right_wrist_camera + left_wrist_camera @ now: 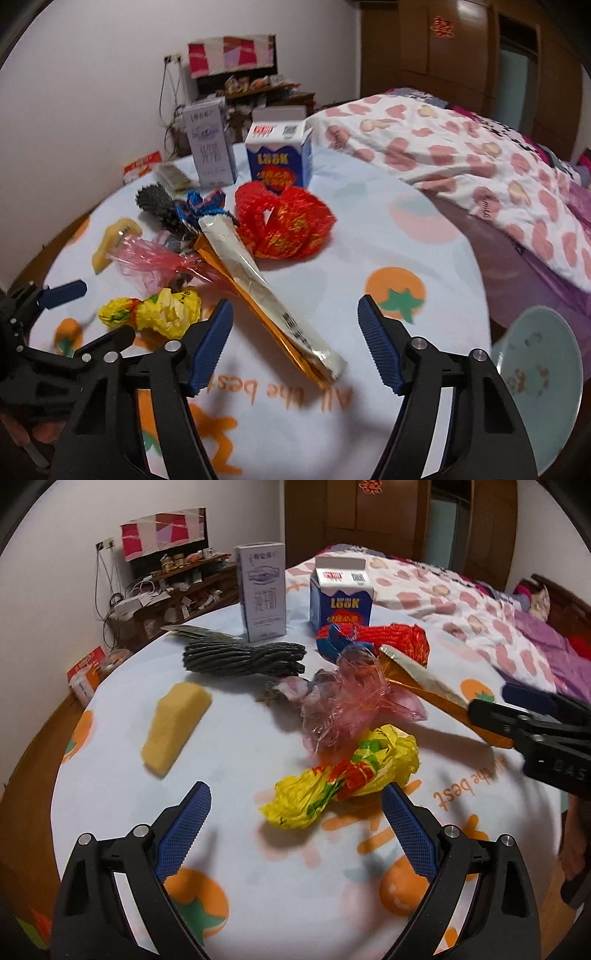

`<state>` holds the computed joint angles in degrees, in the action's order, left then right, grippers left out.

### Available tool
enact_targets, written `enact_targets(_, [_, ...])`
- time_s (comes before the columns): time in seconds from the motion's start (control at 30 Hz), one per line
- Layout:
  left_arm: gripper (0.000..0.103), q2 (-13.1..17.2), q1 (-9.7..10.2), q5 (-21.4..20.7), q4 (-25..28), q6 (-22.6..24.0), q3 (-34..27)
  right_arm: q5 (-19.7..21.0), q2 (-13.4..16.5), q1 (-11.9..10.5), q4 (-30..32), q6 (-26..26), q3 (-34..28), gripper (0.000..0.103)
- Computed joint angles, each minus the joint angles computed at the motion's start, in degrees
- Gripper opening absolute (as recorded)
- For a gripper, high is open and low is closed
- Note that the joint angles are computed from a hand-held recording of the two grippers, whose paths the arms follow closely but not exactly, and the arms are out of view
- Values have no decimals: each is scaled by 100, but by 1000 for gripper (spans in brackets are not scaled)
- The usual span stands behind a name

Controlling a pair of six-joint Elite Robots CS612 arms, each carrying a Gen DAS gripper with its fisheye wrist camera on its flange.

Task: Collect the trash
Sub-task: 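Grasp the paper-wrapped stick with the right gripper while the left gripper grasps the yellow wrapper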

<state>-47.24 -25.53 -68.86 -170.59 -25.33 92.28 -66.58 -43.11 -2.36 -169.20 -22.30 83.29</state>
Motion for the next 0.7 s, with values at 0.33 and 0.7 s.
enact_targets(0.33, [83, 174, 32, -293, 38, 231, -257, 145, 145, 17, 799, -207, -255, 28])
enact_targets(0.7, [28, 125, -29, -465, -278, 222, -108, 900, -244, -229, 112, 619, 438, 22])
